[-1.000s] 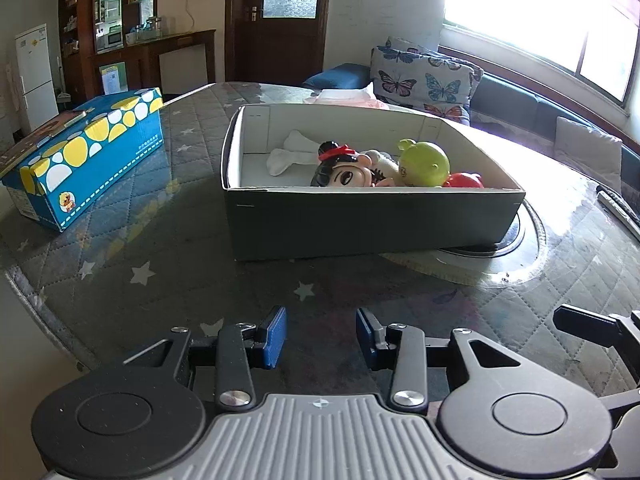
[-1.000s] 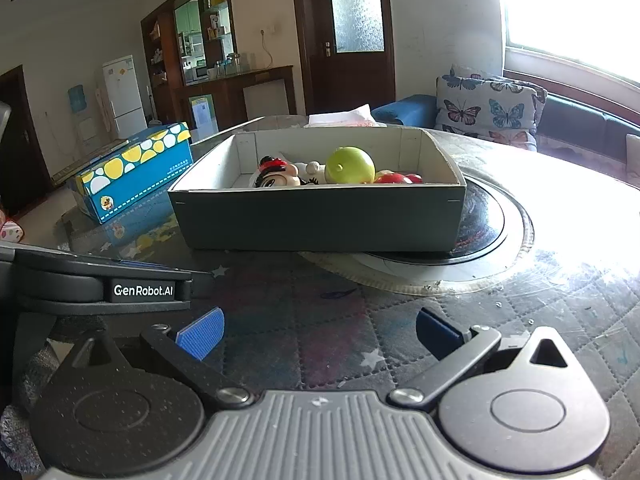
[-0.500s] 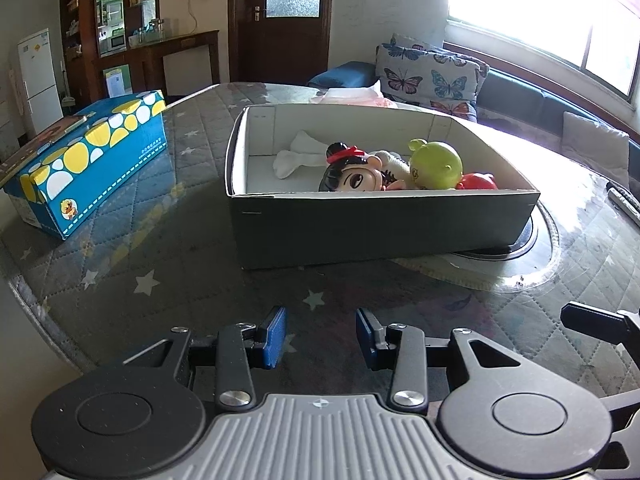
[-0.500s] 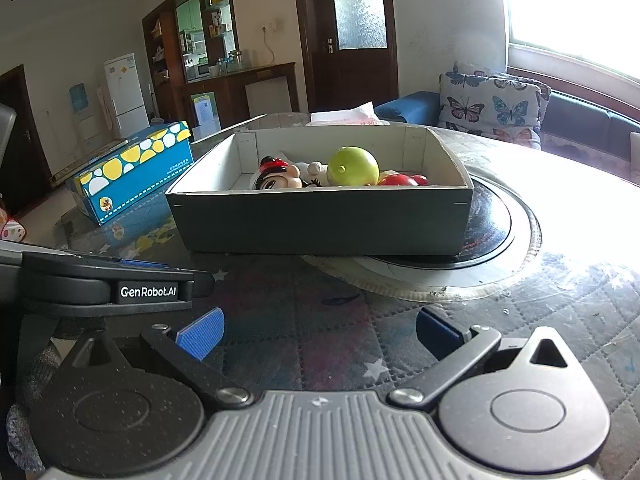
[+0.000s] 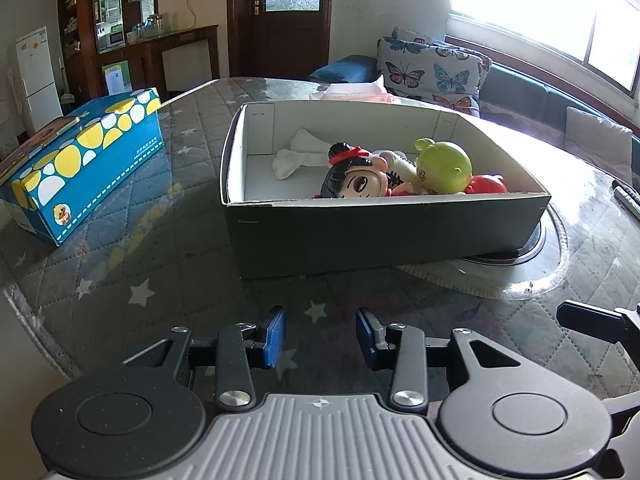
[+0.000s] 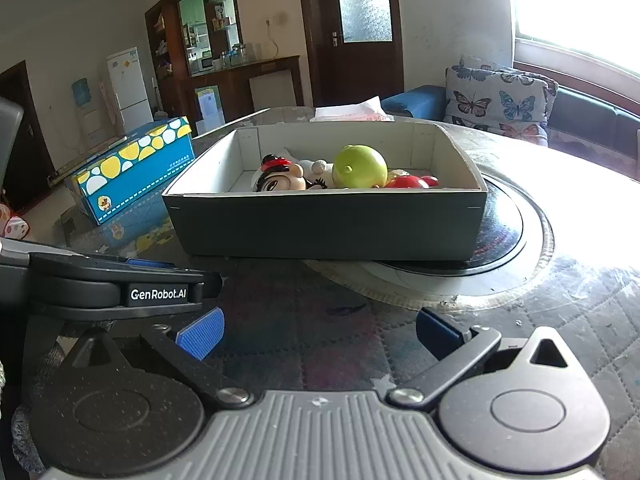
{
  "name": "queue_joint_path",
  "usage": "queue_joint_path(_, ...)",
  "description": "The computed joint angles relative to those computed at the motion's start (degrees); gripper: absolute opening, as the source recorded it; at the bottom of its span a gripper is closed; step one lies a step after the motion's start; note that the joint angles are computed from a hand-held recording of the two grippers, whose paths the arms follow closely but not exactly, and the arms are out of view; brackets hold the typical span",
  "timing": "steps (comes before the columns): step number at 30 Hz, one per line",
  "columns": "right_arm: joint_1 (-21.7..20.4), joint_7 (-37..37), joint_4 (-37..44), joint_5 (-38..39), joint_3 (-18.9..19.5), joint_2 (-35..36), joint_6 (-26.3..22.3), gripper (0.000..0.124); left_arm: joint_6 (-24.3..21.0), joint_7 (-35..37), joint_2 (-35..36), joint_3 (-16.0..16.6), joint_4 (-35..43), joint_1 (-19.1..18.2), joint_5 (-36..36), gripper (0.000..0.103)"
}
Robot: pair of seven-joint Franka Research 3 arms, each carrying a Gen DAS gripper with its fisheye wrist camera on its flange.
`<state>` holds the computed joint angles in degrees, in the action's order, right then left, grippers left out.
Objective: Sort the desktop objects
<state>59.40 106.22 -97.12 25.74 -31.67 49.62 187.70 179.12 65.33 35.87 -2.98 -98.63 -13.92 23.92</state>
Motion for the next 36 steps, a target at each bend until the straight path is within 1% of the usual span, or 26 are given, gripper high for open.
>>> queue_joint_path(10,-2.48,0.79,2.77,-1.99,1.19,0.5,-1.79,0.103,-2.46,1.19,1.68,-0.99,3.62,0.64,-0.56,0.041)
queue_joint_path(12,-3.32,1.17,3.49,-2.96,1.69,0.59,-2.34,0.103,-2.86,1.07,2.09,-0.55,4.52,0.29,-0.48,0.041)
queue_joint_path(23,-7.28,4.57,7.83,-9.15,3.63,1.7,-5.68,0.103,-6.5,2.62,5.14,-1.89,9.87,0.93,-1.2,0.041)
queue_joint_path(31,-9.4,7.45,9.44,-12.67,4.65,2.1,-6.71,0.103,-7.62,2.53,6.62,-1.18,12.59,0.25,-1.01,0.041)
queue_joint_path(36,-11.06,7.97,10.54,-14.47,6.34,2.33,-6.76,0.103,-9.01,3.18,7.14,-2.04,13.8,0.73,-1.53,0.041)
